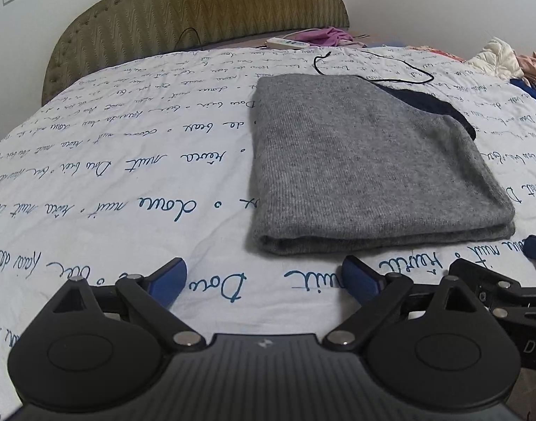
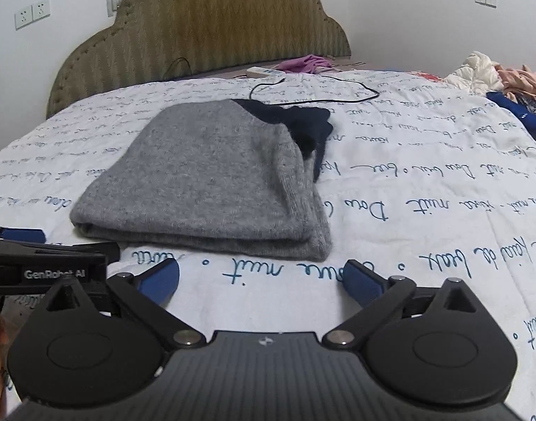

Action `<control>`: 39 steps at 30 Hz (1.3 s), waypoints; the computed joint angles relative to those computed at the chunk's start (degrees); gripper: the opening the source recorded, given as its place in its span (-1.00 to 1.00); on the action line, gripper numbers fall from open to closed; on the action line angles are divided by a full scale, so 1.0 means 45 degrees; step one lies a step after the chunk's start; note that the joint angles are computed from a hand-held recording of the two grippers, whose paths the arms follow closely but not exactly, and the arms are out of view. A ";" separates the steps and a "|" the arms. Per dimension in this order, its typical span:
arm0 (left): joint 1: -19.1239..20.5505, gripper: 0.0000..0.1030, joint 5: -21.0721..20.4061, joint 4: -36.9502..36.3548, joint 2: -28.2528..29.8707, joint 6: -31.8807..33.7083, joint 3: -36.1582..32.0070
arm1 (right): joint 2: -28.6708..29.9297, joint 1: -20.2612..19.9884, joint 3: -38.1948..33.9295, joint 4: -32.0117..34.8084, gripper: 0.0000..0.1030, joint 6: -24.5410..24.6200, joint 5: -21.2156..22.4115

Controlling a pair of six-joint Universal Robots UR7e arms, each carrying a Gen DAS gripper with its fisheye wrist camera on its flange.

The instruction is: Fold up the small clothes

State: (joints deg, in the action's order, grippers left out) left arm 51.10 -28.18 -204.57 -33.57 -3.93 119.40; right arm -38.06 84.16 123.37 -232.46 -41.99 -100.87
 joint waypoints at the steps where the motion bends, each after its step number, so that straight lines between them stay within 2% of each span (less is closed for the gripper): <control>1: 0.0000 0.87 -0.0004 -0.0069 0.0013 -0.0023 0.0024 | 0.0043 0.0012 -0.0035 -0.0050 0.99 -0.0004 -0.0081; 8: -0.0114 0.93 0.0291 -0.0661 0.0324 0.0259 0.0101 | 0.0276 0.0117 -0.0187 -0.0286 1.00 -0.0071 -0.0572; 26: -0.0085 1.00 0.0261 -0.1713 0.0608 0.0701 0.0183 | 0.0313 0.0063 -0.0193 -0.0371 1.00 -0.0045 -0.0663; 39: -0.0106 1.00 0.0315 -0.1891 0.0678 0.0782 0.0184 | 0.0446 0.0152 -0.0309 -0.0362 1.00 -0.0219 -0.0959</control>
